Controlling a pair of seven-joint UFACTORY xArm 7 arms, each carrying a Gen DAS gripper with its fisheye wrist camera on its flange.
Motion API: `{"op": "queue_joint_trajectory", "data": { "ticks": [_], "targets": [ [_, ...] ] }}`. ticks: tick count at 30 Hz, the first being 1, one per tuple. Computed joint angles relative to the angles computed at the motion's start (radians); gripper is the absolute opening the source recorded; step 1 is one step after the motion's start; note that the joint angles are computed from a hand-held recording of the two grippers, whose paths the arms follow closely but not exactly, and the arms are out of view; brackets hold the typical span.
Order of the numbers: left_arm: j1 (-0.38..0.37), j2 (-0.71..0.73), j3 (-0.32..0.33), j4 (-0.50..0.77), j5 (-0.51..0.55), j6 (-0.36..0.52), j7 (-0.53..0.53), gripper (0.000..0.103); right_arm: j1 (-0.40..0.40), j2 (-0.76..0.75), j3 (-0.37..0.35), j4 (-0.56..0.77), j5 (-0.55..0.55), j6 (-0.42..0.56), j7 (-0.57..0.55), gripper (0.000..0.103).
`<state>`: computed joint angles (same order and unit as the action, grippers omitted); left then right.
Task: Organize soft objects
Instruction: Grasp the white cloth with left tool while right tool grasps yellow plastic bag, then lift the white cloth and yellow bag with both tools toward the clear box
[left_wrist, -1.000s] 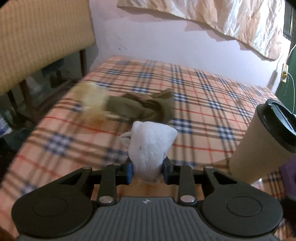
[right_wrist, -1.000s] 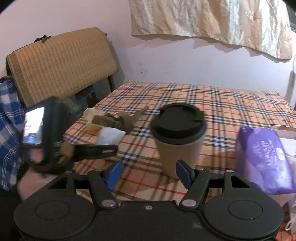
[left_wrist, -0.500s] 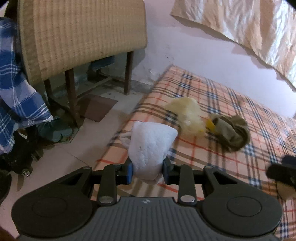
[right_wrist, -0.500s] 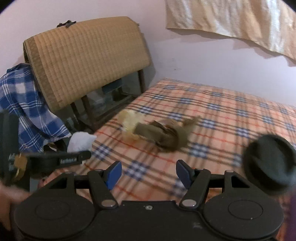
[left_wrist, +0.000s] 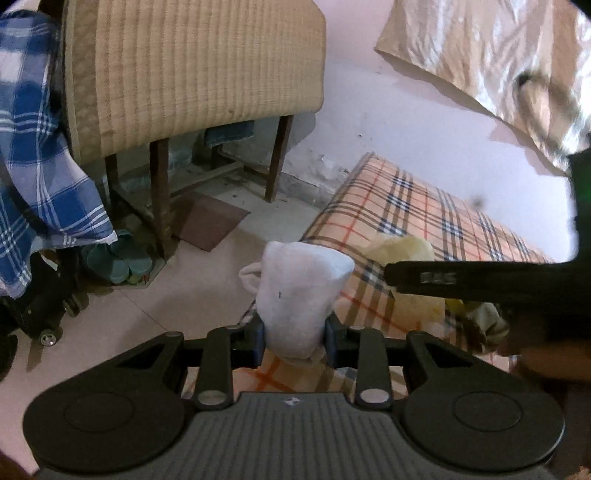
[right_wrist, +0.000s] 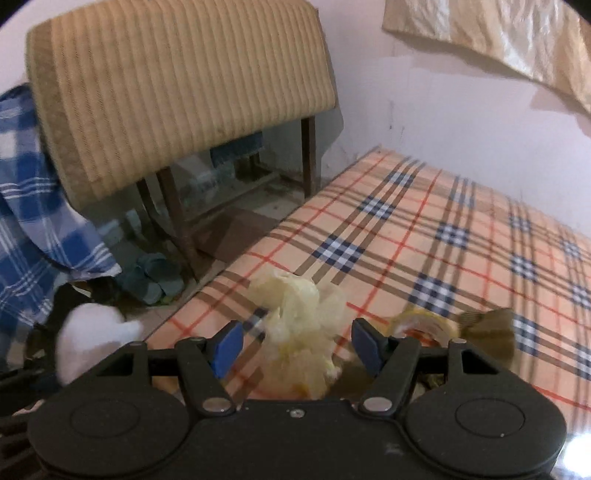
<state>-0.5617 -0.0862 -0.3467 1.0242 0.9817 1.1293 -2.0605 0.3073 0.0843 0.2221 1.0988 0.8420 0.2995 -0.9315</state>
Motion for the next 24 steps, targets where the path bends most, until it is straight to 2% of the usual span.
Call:
{"op": "queue_joint_trajectory", "data": {
  "ticks": [3,5,6,7,10,12,16,20,24],
  "targets": [
    [0.003,-0.001,0.002,0.0,0.005,0.0,-0.012,0.032,0.0,0.045,0.002,0.031,-0.047,0.018,0.052,0.075],
    [0.005,0.002,0.003,0.002,0.006,-0.008,-0.013,0.032,-0.009,0.042,0.013,0.021,-0.041,0.019,0.047,0.053],
    [0.004,0.004,0.003,0.005,0.005,-0.007,-0.009,0.033,-0.015,0.028,0.02,0.005,-0.014,0.008,0.02,0.038],
    [0.004,0.007,0.003,0.009,0.005,-0.007,-0.008,0.033,-0.018,0.009,0.021,-0.013,0.002,0.01,0.006,0.028],
    [-0.003,0.015,-0.001,0.023,0.008,0.014,-0.006,0.032,-0.017,-0.084,0.001,-0.089,0.107,0.024,-0.056,0.027],
    [-0.01,0.024,-0.003,0.038,0.017,0.031,0.004,0.032,-0.003,-0.164,-0.032,-0.152,0.12,0.031,-0.049,0.027],
    [-0.038,0.062,-0.008,0.09,0.025,0.07,0.055,0.032,0.016,-0.346,-0.108,-0.272,0.094,0.06,-0.026,0.027],
    [-0.07,0.076,-0.002,0.129,0.004,0.06,0.101,0.032,0.02,-0.497,-0.176,-0.349,0.038,0.105,0.024,0.027],
    [-0.112,0.097,-0.011,0.189,0.001,0.093,0.13,0.033,0.012,-0.613,-0.257,-0.397,-0.032,0.204,0.106,0.027]
  ]
}}
